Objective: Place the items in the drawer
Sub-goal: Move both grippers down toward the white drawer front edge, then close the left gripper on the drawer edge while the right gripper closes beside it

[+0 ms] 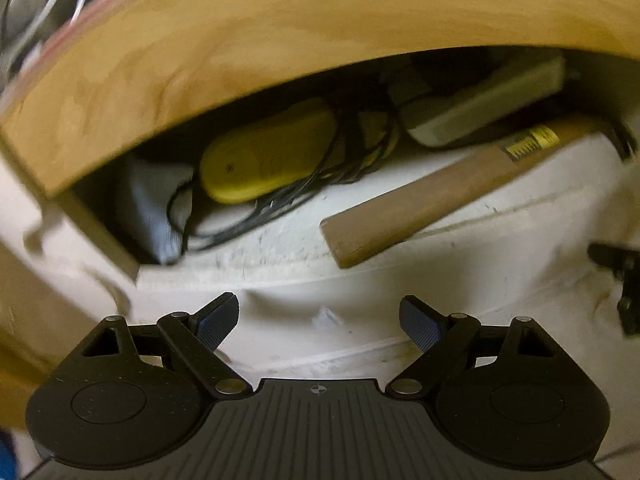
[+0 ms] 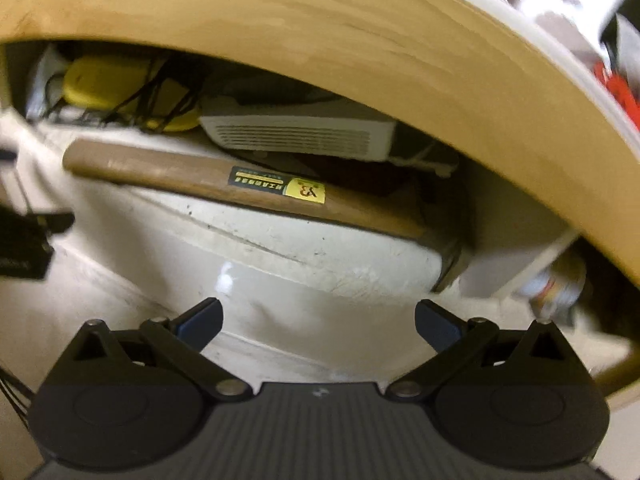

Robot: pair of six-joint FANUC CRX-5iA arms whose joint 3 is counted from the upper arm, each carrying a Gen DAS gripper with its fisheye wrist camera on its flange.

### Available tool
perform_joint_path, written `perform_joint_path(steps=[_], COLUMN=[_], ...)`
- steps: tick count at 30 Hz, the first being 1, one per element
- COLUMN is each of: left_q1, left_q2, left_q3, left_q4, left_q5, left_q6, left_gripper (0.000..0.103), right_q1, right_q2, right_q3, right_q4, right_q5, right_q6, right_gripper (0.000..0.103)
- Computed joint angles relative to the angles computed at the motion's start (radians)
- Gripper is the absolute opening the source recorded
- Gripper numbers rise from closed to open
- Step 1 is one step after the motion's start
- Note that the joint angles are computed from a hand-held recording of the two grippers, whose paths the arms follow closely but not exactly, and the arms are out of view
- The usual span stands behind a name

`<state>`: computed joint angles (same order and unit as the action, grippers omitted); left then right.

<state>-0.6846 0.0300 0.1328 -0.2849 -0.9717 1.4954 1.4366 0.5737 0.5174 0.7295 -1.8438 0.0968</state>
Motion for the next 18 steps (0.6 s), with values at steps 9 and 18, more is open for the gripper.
perform_joint_path(steps=[9, 18], left_q1=[-0.023, -0.011], left_q2=[-0.005, -0.013], left_q3=[-0.020, -0.084], left_q4=[-0.093, -0.130], left_q5=[0.058, 0.186], left_q6=[-0.315, -0.593], left_gripper=[0.089, 0.087], right_q1=[0.009, 0.001], right_q2=[-0.024, -0.011], right_q3=[-0.079, -0.113], right_q4=[0.035, 0.041], right_q5=[0.015, 0.042], right_q6=[0.319, 0.581], right_gripper=[0.102, 0.097])
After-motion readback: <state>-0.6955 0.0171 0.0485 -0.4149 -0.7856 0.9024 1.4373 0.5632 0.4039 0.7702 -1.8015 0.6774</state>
